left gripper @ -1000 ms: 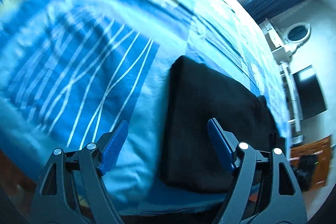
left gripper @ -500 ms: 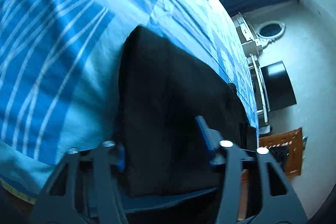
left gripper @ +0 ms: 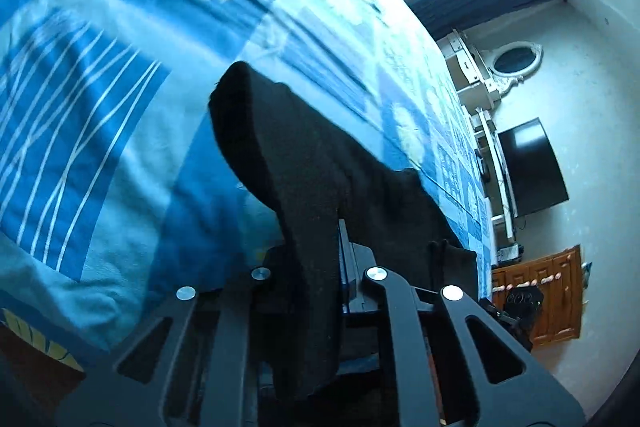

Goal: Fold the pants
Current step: 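Lift the pants with both grippers and fold them over onto themselves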

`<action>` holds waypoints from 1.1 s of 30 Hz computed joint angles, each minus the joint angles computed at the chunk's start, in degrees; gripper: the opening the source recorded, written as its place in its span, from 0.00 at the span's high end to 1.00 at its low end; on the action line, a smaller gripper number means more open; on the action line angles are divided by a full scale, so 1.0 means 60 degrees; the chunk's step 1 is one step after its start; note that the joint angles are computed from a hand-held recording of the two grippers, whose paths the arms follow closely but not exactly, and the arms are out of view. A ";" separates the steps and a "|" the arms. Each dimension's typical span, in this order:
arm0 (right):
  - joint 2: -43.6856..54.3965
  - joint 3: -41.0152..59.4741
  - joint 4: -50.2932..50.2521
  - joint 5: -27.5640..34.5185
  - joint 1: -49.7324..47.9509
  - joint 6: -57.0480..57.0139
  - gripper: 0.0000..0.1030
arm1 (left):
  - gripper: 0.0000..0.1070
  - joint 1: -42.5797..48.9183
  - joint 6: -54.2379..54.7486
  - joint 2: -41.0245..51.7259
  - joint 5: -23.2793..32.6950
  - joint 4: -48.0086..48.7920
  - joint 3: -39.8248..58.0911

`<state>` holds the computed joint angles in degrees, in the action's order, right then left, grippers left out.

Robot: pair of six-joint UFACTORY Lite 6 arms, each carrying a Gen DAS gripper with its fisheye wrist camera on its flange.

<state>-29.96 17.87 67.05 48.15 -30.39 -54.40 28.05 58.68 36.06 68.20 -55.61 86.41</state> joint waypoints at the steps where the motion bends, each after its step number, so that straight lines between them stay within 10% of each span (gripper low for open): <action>1: -0.0098 0.0091 -0.0403 -0.0286 0.0083 0.0391 0.17 | 0.88 -0.0053 -0.0007 -0.0292 -0.0030 0.0038 -0.0147; 16: -0.2288 0.0579 -0.7843 -0.2652 0.1327 0.6917 0.17 | 0.88 -0.2960 -0.2085 -0.4809 -0.1369 0.0940 -0.1660; 33: -0.2824 0.0388 -0.4175 0.1130 -0.5641 -0.0541 0.17 | 0.88 -1.0762 -1.0331 -0.5759 -0.5536 0.7533 -0.1939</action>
<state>-46.90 20.20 42.00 54.93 -64.24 -57.64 -36.52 -3.30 1.50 34.98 -10.42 74.77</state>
